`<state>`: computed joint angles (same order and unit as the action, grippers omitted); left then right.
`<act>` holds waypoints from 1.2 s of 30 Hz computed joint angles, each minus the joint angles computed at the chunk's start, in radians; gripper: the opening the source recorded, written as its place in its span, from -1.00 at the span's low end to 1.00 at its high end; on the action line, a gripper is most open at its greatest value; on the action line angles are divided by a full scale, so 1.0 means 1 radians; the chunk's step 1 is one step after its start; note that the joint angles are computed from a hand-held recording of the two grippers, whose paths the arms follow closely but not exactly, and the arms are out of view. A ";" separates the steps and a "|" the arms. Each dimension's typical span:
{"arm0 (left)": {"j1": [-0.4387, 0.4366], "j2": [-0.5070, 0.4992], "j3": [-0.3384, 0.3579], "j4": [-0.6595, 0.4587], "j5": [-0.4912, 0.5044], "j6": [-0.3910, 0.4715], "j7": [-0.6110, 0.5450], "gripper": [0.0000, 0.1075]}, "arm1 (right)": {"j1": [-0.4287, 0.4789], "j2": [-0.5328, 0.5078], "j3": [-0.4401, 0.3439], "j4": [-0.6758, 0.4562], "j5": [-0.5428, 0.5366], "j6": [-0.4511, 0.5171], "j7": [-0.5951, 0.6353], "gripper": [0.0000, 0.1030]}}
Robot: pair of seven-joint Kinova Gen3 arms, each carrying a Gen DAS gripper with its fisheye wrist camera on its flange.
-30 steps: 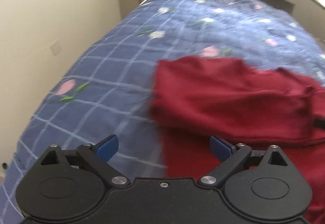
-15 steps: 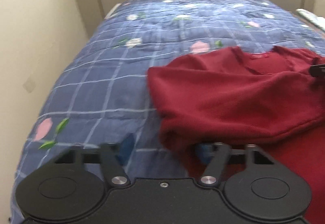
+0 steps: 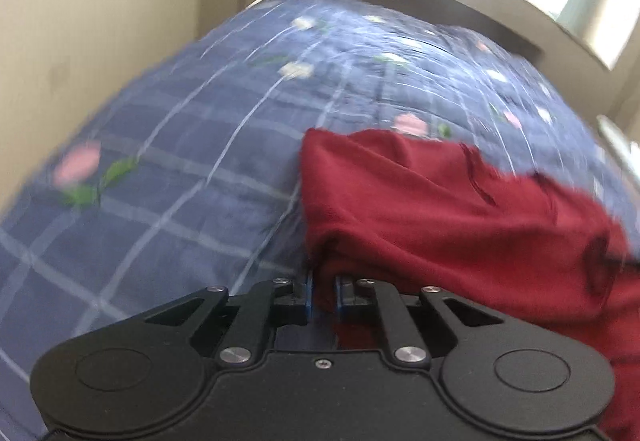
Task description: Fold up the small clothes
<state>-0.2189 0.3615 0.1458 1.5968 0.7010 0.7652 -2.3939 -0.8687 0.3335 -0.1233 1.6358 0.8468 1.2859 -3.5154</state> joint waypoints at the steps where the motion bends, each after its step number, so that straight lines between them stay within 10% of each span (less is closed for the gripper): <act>1: 0.004 0.016 -0.024 -0.015 0.021 0.032 0.041 -0.80 | 0.000 -0.002 -0.001 0.009 -0.012 0.001 -0.015 -0.73; 8: -0.015 0.012 -0.018 -0.027 -0.014 0.065 0.123 -1.00 | -0.015 -0.035 -0.025 0.061 -0.033 0.029 -0.073 -0.73; 13: -0.040 0.002 -0.065 -0.056 -0.100 0.111 0.180 -1.00 | -0.019 -0.047 -0.041 0.057 -0.035 0.053 -0.068 -0.15; 19: -0.074 -0.007 -0.041 -0.081 -0.072 0.121 0.109 -0.25 | -0.041 -0.052 -0.049 0.051 0.012 0.082 -0.093 0.57; 26: -0.023 0.077 -0.008 -0.194 -0.017 0.175 0.156 0.28 | 0.015 -0.058 -0.036 0.059 0.034 0.013 -0.087 0.75; 29: 0.044 0.150 -0.016 -0.307 -0.109 0.235 0.255 -0.05 | 0.044 -0.049 -0.027 0.061 0.011 -0.023 -0.075 0.49; 31: 0.073 0.193 -0.009 -0.373 -0.168 0.285 0.290 -0.83 | 0.054 -0.044 -0.023 0.053 -0.006 -0.031 -0.057 -0.38; 36: 0.008 0.109 0.029 -0.251 -0.066 0.159 0.158 -0.86 | 0.016 -0.044 -0.020 0.039 0.050 0.012 -0.040 -0.88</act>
